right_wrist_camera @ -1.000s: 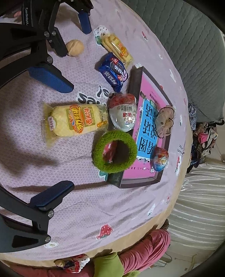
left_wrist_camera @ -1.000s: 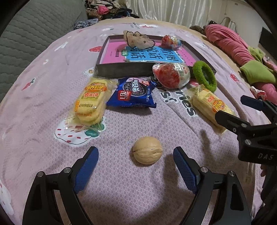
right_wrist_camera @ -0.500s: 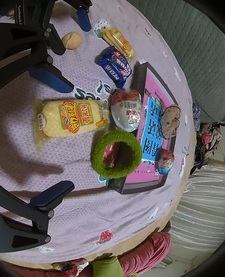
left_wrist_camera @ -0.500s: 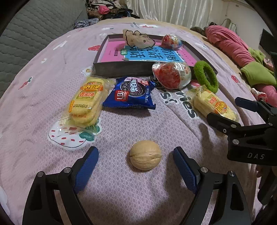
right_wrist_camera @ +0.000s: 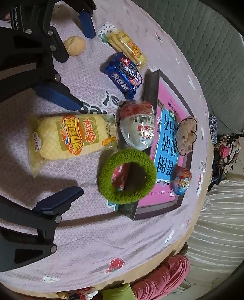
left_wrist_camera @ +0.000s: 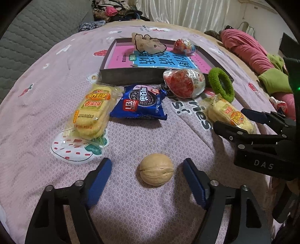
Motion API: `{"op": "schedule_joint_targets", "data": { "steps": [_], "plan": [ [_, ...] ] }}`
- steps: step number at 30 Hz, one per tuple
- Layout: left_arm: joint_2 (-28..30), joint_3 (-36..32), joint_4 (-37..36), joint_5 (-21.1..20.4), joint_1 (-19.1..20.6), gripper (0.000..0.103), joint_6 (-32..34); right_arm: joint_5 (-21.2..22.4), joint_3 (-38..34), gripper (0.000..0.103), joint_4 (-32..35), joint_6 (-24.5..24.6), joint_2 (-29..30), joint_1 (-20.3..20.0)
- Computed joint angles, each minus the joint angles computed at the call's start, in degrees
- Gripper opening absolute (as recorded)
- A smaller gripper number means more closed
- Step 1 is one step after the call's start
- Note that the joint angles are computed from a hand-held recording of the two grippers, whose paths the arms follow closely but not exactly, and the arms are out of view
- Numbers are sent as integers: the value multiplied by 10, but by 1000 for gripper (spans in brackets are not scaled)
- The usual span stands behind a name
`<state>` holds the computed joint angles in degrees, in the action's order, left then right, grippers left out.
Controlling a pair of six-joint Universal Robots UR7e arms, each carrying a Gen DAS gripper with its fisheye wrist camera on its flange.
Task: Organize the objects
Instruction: 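Close left tool on the walnut while right tool grasps yellow packaged cake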
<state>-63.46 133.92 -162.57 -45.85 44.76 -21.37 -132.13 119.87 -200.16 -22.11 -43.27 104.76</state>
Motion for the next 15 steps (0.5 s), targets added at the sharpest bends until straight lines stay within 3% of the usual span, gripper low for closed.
{"op": "schedule_joint_targets", "data": {
  "steps": [12,15],
  "plan": [
    [1,-3,6,-2,0,58,1,25,3,54,18,2,-4,1],
    [1,-2,7,-3,-1,50,2,29,4,46,21,4,-7,1]
  ]
}}
